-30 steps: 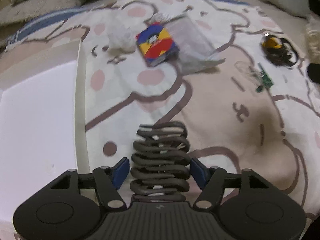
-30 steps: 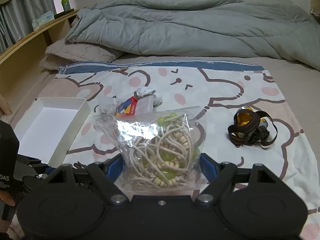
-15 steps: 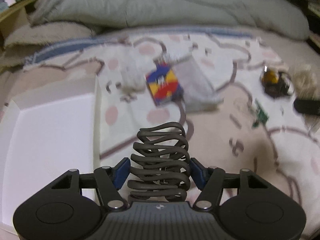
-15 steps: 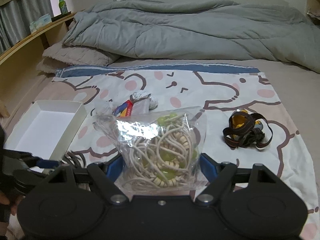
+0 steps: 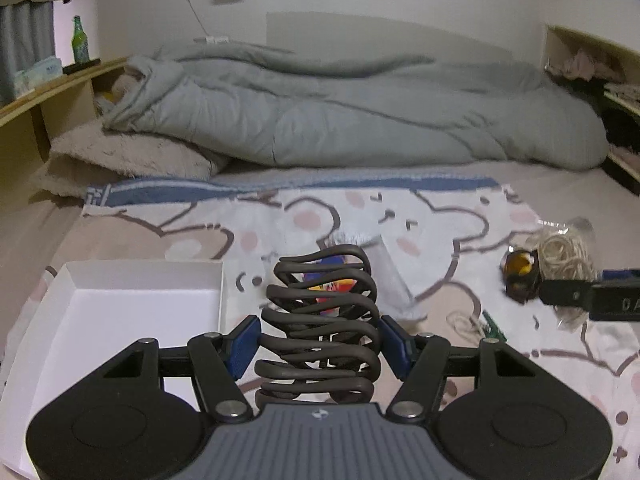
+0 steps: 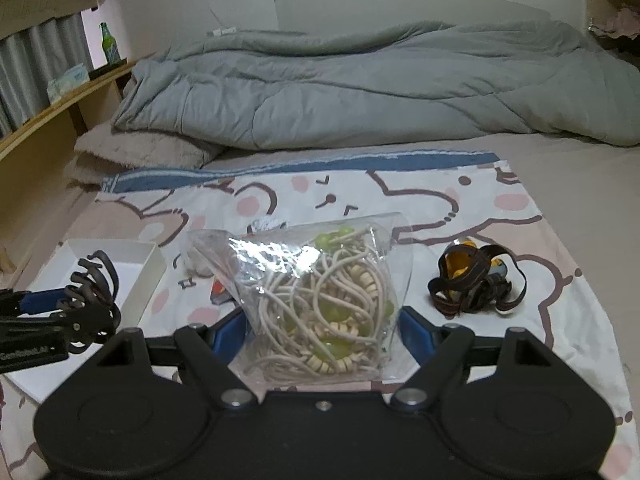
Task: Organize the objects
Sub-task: 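Carry the spring with the left tool while the right tool carries the bag toward the white tray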
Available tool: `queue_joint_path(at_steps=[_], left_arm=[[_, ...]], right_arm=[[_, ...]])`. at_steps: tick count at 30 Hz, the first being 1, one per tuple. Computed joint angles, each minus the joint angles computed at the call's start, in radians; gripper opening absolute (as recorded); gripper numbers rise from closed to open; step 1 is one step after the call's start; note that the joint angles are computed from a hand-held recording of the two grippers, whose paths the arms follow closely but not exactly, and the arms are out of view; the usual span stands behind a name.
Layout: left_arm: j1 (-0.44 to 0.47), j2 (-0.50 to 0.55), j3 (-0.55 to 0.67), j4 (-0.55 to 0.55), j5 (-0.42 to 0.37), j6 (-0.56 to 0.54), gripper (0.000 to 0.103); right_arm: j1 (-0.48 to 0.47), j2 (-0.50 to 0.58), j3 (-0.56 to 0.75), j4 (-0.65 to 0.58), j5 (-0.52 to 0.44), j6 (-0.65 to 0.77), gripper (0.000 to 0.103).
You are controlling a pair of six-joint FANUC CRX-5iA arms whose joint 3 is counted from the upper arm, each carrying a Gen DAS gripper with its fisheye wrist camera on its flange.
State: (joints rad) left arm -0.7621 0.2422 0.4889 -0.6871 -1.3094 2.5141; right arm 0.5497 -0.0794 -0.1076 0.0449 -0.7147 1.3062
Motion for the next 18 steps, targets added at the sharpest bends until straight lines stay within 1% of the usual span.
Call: queue_joint_path(at_steps=[5, 14, 18], left_arm=[[-0.017, -0.012, -0.002, -0.045, -0.007, 0.029, 0.064], [-0.013, -0.037, -0.025, -0.05, -0.01, 0.063, 0.064], [-0.019, -0.057, -0.043, -0.076, -0.031, 0.08, 0.064]], right_arm=[[0.014, -0.007, -0.019, 0.047, 0.024, -0.042, 0.081], [0.041, -0.008, -0.031, 0.089, 0.04, -0.083, 0.081], [0.06, -0.004, -0.027, 0.1, 0.046, -0.101, 0.081]])
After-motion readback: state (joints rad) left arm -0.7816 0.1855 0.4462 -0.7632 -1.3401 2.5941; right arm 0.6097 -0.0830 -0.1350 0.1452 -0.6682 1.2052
